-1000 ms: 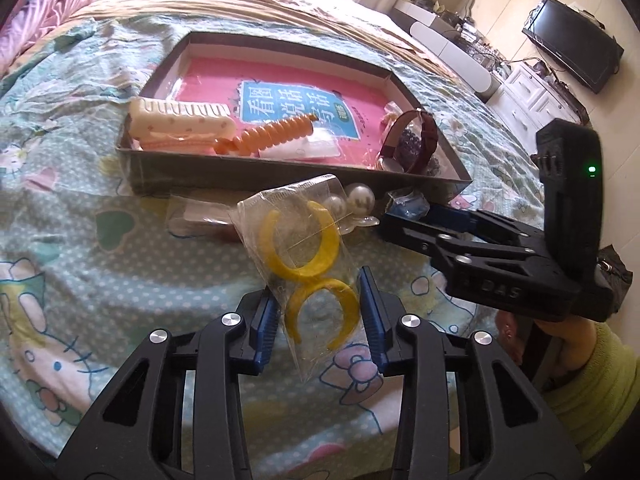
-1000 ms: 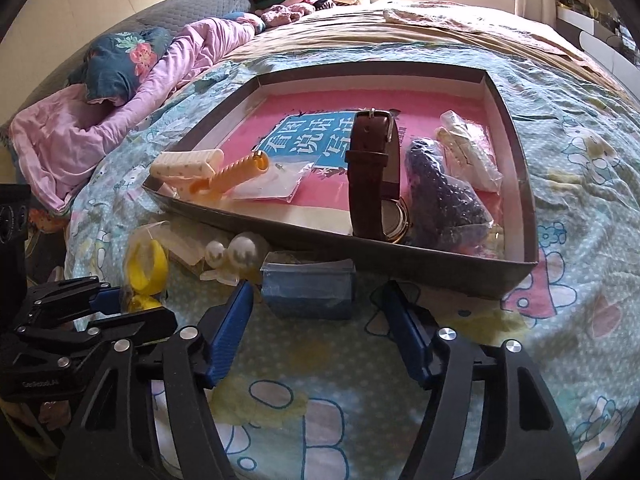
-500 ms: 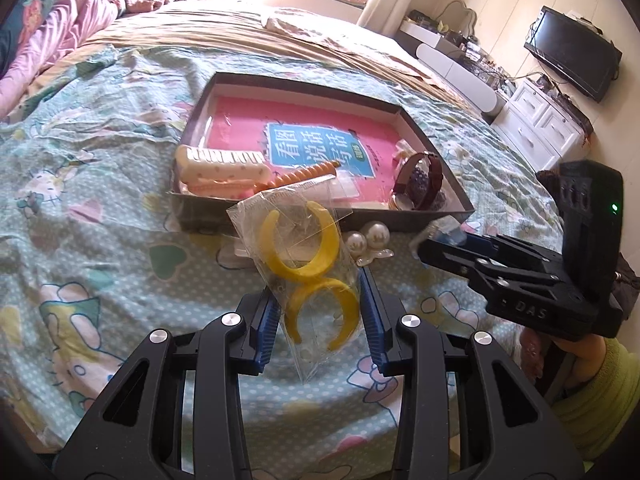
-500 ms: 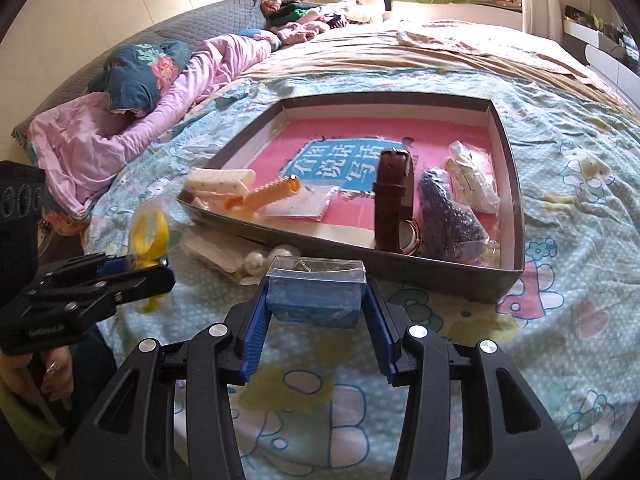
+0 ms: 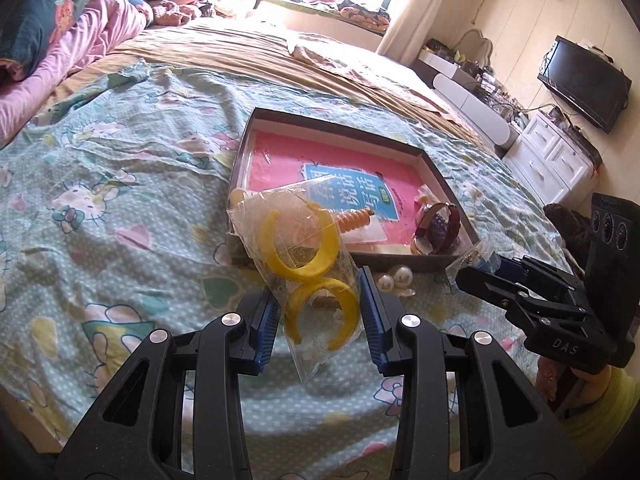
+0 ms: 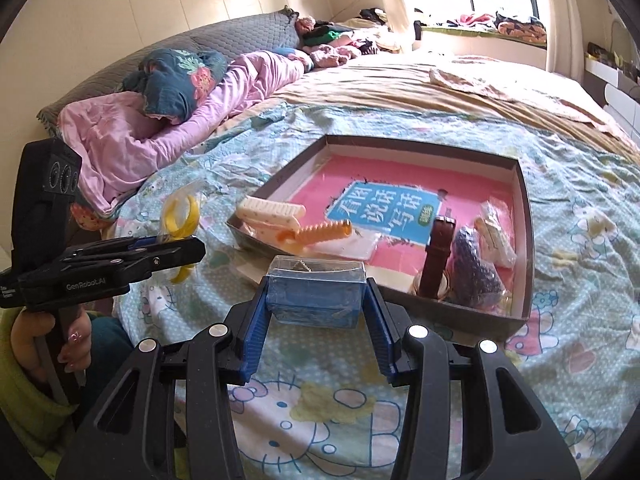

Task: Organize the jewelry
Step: 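Lower the yellow earrings into the tray with the left tool while the right tool places the blue box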

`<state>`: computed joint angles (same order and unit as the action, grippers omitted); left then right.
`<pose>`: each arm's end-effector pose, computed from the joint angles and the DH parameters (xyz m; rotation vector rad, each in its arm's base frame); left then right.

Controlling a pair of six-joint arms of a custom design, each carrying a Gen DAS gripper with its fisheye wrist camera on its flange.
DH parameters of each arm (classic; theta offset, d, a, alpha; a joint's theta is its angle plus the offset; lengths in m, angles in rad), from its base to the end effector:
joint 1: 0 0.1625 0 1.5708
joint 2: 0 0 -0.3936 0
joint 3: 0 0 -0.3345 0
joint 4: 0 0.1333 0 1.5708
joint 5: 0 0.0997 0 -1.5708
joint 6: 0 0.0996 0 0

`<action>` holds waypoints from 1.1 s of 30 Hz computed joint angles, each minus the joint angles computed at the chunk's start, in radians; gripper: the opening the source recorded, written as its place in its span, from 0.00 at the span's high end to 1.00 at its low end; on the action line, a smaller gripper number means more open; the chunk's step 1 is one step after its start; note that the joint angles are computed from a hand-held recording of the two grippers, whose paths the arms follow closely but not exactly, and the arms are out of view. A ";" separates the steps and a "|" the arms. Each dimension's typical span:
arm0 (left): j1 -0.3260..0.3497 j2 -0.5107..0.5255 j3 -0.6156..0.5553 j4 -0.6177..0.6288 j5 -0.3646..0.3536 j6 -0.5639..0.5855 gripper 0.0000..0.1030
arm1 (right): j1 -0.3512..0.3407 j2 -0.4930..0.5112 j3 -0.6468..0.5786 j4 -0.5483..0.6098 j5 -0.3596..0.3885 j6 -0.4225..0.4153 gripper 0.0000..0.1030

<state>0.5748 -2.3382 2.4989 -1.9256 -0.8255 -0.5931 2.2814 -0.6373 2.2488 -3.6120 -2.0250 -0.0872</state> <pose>-0.0325 -0.2604 0.3397 0.4243 2.5731 -0.9046 0.3488 -0.2680 0.0226 0.9374 -2.5799 0.7637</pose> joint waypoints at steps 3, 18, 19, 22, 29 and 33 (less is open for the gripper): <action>0.001 0.009 -0.002 -0.022 0.004 0.008 0.72 | 0.005 -0.006 -0.009 -0.012 -0.007 -0.015 0.58; 0.047 0.178 -0.017 -0.280 -0.012 0.137 0.72 | -0.013 -0.055 -0.018 -0.093 -0.088 -0.072 0.58; 0.049 0.193 -0.018 -0.299 -0.016 0.145 0.72 | -0.016 -0.058 -0.017 -0.098 -0.093 -0.073 0.58; 0.054 0.234 -0.021 -0.347 -0.027 0.168 0.72 | -0.025 -0.069 -0.012 -0.115 -0.108 -0.083 0.58; 0.065 0.336 -0.025 -0.458 -0.057 0.215 0.72 | -0.050 -0.089 -0.004 -0.149 -0.139 -0.098 0.58; 0.076 0.394 -0.029 -0.509 -0.079 0.238 0.72 | -0.064 -0.095 0.002 -0.168 -0.153 -0.107 0.58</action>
<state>0.6505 -1.9446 2.4697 -2.4344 -0.9047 -0.3554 2.2171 -0.7318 2.2508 -3.7805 -2.1784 -0.1943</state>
